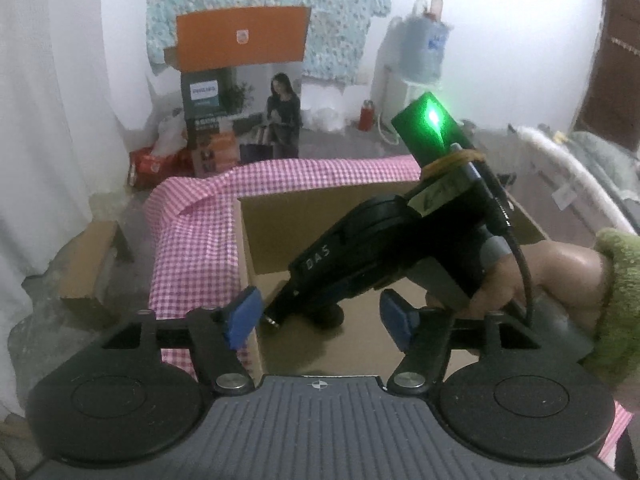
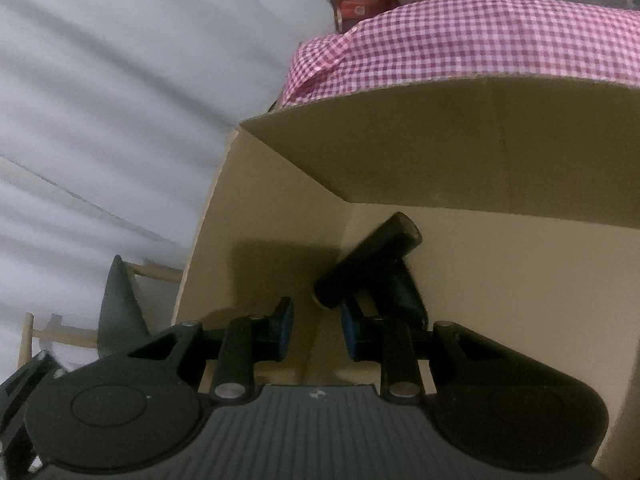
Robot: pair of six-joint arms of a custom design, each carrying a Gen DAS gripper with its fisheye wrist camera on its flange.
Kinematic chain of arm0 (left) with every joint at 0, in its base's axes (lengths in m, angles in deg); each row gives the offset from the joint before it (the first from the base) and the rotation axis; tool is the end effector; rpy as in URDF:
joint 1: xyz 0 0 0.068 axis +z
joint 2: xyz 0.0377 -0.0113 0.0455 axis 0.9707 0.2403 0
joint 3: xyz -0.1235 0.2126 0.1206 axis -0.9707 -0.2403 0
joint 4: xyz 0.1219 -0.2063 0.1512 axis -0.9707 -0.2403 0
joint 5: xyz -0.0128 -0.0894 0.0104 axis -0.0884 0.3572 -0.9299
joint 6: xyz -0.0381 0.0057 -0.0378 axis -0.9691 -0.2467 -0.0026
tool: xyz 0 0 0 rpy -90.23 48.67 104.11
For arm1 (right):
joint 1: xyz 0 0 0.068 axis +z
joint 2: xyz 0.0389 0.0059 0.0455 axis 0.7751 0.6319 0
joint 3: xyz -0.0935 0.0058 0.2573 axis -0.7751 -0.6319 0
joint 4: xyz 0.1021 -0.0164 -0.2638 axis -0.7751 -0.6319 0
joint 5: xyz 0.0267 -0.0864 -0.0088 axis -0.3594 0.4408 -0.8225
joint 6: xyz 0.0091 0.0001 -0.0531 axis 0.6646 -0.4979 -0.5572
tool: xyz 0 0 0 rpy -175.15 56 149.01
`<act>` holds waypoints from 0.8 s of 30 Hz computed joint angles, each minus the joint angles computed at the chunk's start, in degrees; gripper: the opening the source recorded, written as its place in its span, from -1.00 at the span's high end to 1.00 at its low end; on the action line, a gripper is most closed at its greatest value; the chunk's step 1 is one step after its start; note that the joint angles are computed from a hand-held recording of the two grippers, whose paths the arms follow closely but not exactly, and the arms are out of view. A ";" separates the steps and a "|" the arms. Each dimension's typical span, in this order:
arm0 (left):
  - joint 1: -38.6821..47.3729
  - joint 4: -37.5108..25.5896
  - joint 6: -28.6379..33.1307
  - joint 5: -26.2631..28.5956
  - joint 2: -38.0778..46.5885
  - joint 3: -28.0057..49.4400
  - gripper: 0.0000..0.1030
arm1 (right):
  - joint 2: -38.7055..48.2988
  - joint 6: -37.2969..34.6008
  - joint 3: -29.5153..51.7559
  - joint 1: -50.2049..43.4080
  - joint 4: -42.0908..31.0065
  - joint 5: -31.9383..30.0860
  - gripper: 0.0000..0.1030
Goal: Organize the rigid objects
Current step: 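Move the right tool back to the green glue stick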
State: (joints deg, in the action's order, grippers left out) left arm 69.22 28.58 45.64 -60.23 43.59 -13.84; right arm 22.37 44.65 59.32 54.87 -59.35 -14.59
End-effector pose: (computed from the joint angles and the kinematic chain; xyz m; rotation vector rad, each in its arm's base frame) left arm 0.2461 -0.0473 0.1705 0.8732 2.1865 -0.4663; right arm 0.3351 0.0394 0.1223 0.4921 2.5826 0.8266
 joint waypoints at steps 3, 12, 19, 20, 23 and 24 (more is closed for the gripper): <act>1.35 -1.12 0.31 1.58 -1.80 -0.63 -0.32 | -1.57 0.18 -0.64 -0.12 -0.14 0.94 0.44; 8.18 -8.76 5.97 10.76 -10.96 -3.28 -0.52 | -20.49 0.52 -10.44 -3.98 -1.47 -0.15 0.37; 12.66 -16.96 11.85 19.76 -20.66 -6.22 -0.90 | -53.76 -1.47 -21.07 -7.86 -15.19 2.06 -0.14; 12.68 -18.18 12.72 20.45 -22.06 -6.87 -0.92 | -58.66 -1.34 -22.00 -7.93 -18.06 2.66 -0.14; 10.77 -21.68 15.00 20.58 -25.80 -9.24 -0.92 | -76.25 -0.65 -24.81 -7.94 -29.67 5.61 -0.14; 9.41 -21.84 14.77 20.04 -26.87 -10.22 -0.92 | -81.12 -0.40 -25.42 -8.21 -33.37 6.33 -0.14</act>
